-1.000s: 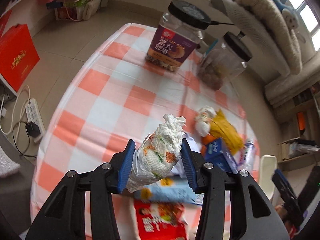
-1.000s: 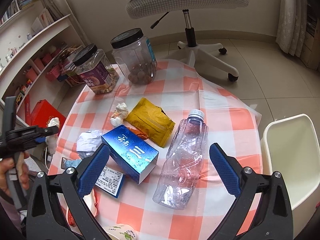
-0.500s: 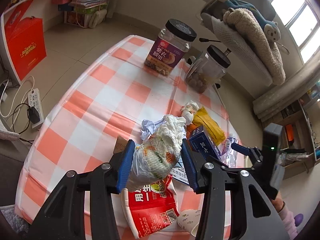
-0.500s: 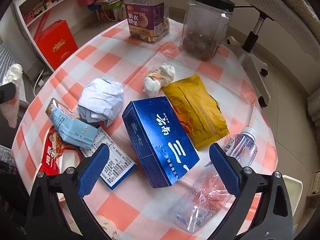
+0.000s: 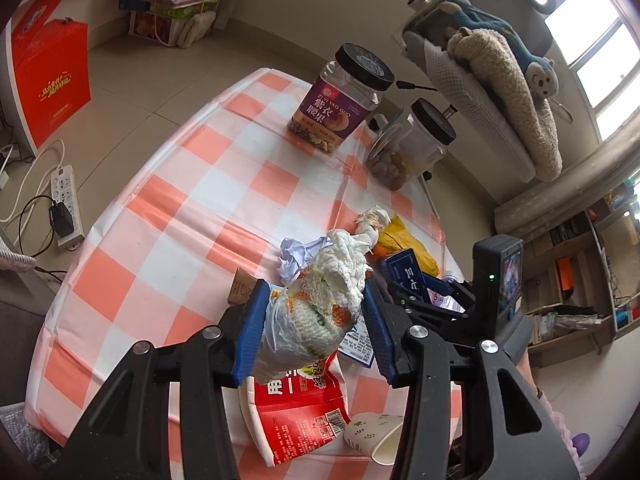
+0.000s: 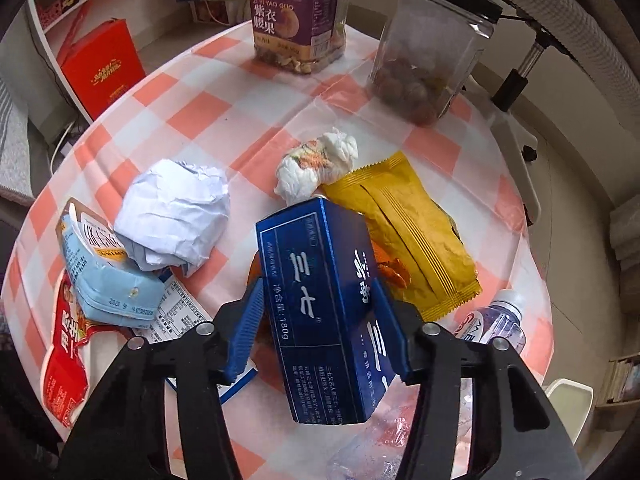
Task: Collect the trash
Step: 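Grasp the blue box with the right gripper and lift it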
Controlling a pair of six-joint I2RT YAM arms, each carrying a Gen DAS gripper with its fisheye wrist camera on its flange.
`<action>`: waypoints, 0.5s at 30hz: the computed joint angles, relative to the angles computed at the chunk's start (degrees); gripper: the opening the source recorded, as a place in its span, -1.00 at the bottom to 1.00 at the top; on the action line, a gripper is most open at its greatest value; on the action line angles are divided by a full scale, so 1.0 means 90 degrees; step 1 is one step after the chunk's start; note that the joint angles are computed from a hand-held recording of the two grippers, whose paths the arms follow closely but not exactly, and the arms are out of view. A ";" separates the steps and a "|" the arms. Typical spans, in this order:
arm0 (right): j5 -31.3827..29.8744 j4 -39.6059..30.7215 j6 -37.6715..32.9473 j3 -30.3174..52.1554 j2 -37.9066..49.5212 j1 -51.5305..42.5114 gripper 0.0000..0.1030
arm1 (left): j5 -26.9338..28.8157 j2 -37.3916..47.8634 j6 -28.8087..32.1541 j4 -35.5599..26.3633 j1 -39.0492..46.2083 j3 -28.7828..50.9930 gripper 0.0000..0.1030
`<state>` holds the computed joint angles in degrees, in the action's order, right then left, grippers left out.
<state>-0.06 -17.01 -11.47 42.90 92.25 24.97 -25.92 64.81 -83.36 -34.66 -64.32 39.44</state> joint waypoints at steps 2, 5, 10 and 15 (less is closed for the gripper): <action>-0.0025 0.0004 0.0037 -0.0052 -0.0182 -0.0086 -0.15 | -0.0003 0.0043 -0.0013 0.0008 -0.0003 0.0008 -0.09; -0.0129 -0.0010 0.0155 -0.0172 -0.0452 -0.0252 -0.18 | -0.0043 0.0117 -0.0045 -0.0004 -0.0024 0.0042 -0.09; -0.0265 -0.0203 0.0302 -0.0208 -0.0648 -0.0582 -0.18 | -0.0035 0.0189 -0.0079 0.0018 -0.0024 0.0053 -0.09; -0.0816 -0.0246 0.0425 -0.0375 -0.0985 -0.1147 -0.18 | -0.0085 0.0227 -0.0089 0.0013 -0.0060 0.0078 -0.09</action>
